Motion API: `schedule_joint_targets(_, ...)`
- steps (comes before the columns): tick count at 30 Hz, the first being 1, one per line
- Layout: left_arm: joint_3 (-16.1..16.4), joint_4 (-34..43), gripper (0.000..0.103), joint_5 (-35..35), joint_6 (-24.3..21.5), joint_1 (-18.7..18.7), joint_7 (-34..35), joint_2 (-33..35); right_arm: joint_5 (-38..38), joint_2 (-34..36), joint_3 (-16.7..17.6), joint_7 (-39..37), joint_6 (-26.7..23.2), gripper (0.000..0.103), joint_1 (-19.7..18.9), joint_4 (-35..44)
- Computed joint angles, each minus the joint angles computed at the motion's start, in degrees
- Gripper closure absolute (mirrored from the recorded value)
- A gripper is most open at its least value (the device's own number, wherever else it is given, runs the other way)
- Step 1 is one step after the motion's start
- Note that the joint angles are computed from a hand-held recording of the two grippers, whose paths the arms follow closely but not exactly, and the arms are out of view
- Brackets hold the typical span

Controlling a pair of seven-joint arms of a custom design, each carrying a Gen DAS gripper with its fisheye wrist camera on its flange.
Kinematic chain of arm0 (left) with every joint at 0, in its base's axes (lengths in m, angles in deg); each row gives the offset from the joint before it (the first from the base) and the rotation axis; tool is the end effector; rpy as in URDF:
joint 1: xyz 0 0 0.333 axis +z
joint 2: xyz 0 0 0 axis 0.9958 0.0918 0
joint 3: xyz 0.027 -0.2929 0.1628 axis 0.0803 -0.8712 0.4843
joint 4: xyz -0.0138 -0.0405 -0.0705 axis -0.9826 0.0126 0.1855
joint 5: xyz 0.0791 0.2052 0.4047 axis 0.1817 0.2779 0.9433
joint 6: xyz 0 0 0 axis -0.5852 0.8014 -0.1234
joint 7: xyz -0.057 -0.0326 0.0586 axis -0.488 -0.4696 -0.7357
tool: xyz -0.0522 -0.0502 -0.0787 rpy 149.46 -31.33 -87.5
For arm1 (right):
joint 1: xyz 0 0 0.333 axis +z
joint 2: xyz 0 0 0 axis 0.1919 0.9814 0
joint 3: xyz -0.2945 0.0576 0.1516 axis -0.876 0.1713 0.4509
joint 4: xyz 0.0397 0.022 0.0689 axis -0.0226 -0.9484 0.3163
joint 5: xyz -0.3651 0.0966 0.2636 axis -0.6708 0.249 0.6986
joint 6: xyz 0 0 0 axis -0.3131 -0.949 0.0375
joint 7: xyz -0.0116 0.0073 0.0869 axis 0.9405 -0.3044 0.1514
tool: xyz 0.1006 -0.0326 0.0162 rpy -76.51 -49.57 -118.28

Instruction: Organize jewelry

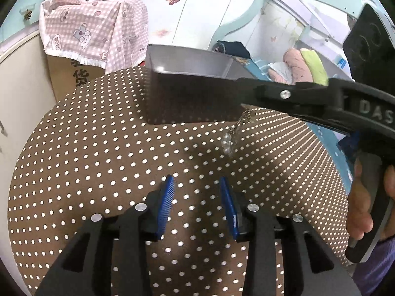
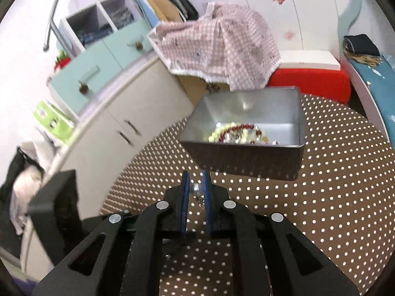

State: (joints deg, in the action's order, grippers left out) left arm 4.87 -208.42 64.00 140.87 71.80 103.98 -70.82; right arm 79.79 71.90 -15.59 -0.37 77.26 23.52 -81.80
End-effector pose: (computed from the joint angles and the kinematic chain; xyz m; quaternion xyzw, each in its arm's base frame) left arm 0.5495 -0.2144 0.4894 -0.7047 0.6064 -0.3339 0.1554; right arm 0.6723 0.2316 0.5213 -0.7955 0.4109 0.0682 0.4400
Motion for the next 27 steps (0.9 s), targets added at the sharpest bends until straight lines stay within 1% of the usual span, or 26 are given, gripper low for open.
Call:
schedule_joint_targets(3,0.0,0.8,0.067,-0.4,0.8,-0.4,0.4,0.5,5.2,-0.5,-0.2,-1.2,-3.4,0.092,-1.3,-0.2)
schedule_joint_targets(4,0.0,1.1,0.067,-0.6,1.1,-0.4,0.5,0.7,8.3,-0.4,0.1,-1.6,-6.0,0.092,-2.5,0.0)
schedule_joint_targets(6,-0.3,1.5,0.067,-0.3,2.2,-0.2,0.0,1.1,7.5,-1.0,-1.0,-1.1,-4.2,0.092,-1.0,-0.5)
schedule_joint_targets(7,-0.4,1.8,0.067,0.1,2.6,-0.1,-0.6,1.5,9.0,-0.6,-0.4,-1.3,-6.1,0.092,-2.1,-0.2)
schedule_joint_targets(8,-0.5,2.3,0.067,0.1,2.5,-0.1,-0.8,1.9,9.2,-0.7,0.0,-0.1,-5.3,0.092,-2.3,-0.6)
schedule_joint_targets(9,-0.7,2.6,0.067,0.3,2.6,0.0,-1.1,2.1,6.0,-1.3,-0.9,0.0,-3.2,0.092,-0.9,-1.1)
schedule_joint_targets(10,-0.8,2.9,0.067,0.7,3.0,0.2,-1.4,2.5,6.9,-1.0,-0.4,0.0,-4.2,0.092,-1.4,-1.1)
schedule_joint_targets(11,-0.9,3.3,0.067,1.2,3.3,0.4,-1.9,3.0,8.9,-0.5,-0.5,-0.1,-6.5,0.092,-1.9,-0.8)
schedule_joint_targets(12,-1.1,3.7,0.067,1.6,3.2,0.6,-2.3,3.4,9.1,-0.9,-0.6,-0.3,-5.7,0.092,-1.7,-1.3)
schedule_joint_targets(14,-2.1,4.4,0.067,5.6,3.9,2.0,-6.2,4.2,8.3,-1.0,-0.7,-0.2,-5.3,0.092,-1.4,-1.5)
schedule_joint_targets(15,-2.0,4.8,0.067,5.9,4.5,2.1,-6.5,4.7,7.9,-1.5,-0.7,-0.5,-4.3,0.092,-1.2,-2.0)
schedule_joint_targets(17,-1.8,5.9,0.067,6.1,5.1,2.5,-7.0,6.1,9.0,-1.5,-0.9,-0.6,-6.0,0.092,-1.5,-1.6)
schedule_joint_targets(19,-1.9,6.3,0.067,6.5,5.8,2.8,-7.5,6.6,8.7,-2.2,-0.9,-0.8,-4.5,0.092,-1.3,-2.2)
schedule_joint_targets(20,-2.0,6.7,0.067,6.7,6.1,2.9,-7.6,7.1,9.0,-2.3,-1.1,-1.1,-4.9,0.092,-1.4,-2.3)
schedule_joint_targets(21,-1.8,6.9,0.067,4.4,6.3,2.6,-5.1,7.4,9.3,-2.4,-1.2,-1.2,-5.1,0.092,-1.5,-2.4)
schedule_joint_targets(22,-2.0,7.2,0.073,5.2,6.2,2.8,-5.1,7.6,9.3,-2.6,-1.2,-1.4,-4.6,0.092,-1.4,-2.6)
schedule_joint_targets(23,-2.4,7.7,0.090,9.4,5.3,3.4,-8.0,7.7,9.2,-2.8,-1.3,-1.4,-4.3,0.091,-1.4,-2.7)
schedule_joint_targets(24,-2.6,8.0,0.094,10.0,4.8,3.4,-7.6,7.7,9.1,-2.9,-1.4,-1.4,-4.3,0.091,-1.4,-2.8)
schedule_joint_targets(27,-2.6,7.5,0.096,10.6,5.3,3.5,-7.6,7.0,8.4,-3.3,-1.5,-1.4,-2.8,0.091,-1.3,-3.1)
